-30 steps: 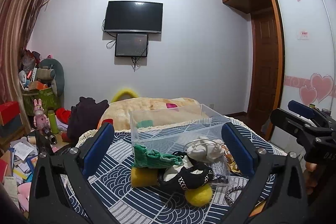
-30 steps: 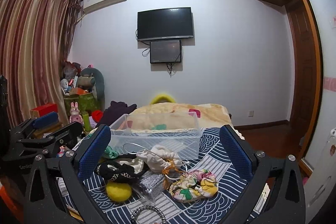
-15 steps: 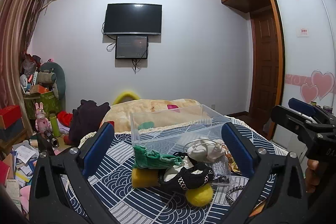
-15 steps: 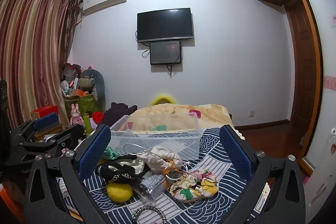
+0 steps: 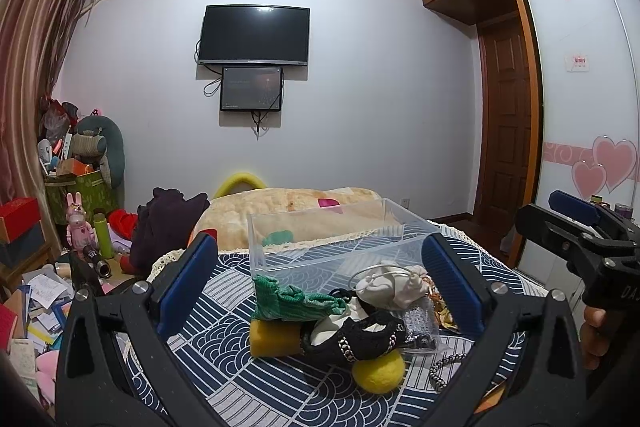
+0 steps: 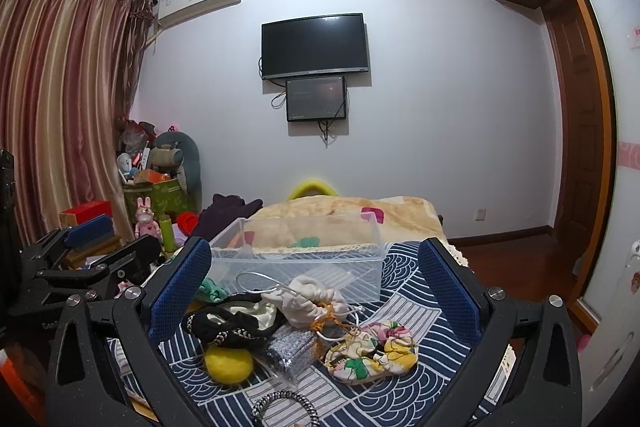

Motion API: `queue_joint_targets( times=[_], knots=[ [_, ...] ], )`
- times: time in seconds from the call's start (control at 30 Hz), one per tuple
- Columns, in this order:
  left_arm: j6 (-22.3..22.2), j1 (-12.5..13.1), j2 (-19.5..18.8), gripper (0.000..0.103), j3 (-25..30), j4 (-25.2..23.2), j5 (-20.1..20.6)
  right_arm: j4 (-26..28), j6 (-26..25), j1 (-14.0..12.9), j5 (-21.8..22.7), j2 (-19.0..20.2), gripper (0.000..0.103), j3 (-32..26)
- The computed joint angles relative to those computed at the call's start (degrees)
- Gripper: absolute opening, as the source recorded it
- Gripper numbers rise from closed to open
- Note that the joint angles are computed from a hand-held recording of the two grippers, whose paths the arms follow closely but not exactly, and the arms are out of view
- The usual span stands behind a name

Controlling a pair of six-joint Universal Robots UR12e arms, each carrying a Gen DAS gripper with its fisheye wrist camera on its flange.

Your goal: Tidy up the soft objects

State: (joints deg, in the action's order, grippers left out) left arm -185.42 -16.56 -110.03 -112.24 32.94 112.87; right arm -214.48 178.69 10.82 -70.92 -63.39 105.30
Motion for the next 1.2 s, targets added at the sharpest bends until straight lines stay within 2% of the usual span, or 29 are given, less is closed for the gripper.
queue_joint_targets(
  times=[0.4,0.63,0.77,0.83,0.87,0.9,0.93,1.07,1.13,1.2],
  knots=[
    [-0.75,0.2,0.04,0.103,-0.1,-0.13,-0.57,-0.47,-0.71,0.11,0.47,0.03,0.103,0.2],
    [-1.18,0.46,0.37,0.103,-0.38,-1.16,-2.46,-2.34,-1.49,0.28,0.36,0.34,0.103,0.34],
    [-1.73,0.66,0.62,0.103,-0.49,-2.34,-3.36,-0.77,-0.81,0.22,0.15,0.41,0.102,0.16],
    [-1.97,0.73,0.73,0.101,-0.58,-3.13,-4.1,1.35,-0.42,-0.19,1.5,0.21,0.096,0.18],
    [-1.99,0.71,0.73,0.098,-0.61,-3.39,-4.36,2.55,-0.47,-0.4,2.3,0.07,0.09,0.27],
    [-2.03,0.69,0.78,0.089,-0.65,-4.04,-4.76,4.49,-0.69,-0.5,2.54,-0.06,0.085,0.27],
    [-2.15,0.73,0.89,0.082,-0.64,-5.36,-5.46,6.1,-1.17,-0.48,2.27,-0.15,0.084,0.28],
    [-3.33,1.28,0.97,0.076,-0.77,-10.25,-9.42,11.94,-3.14,-0.45,0.84,-0.26,0.064,0.31],
    [-4.89,1.69,1.05,0.067,-0.79,-13.91,-11.95,15.13,-3.2,-0.72,1.84,-0.38,0.057,0.22],
    [-6.29,1.97,1.05,0.064,-0.82,-16.56,-14.04,17.94,-3.6,-0.9,2.43,-0.44,0.043,0.27]
  ],
)
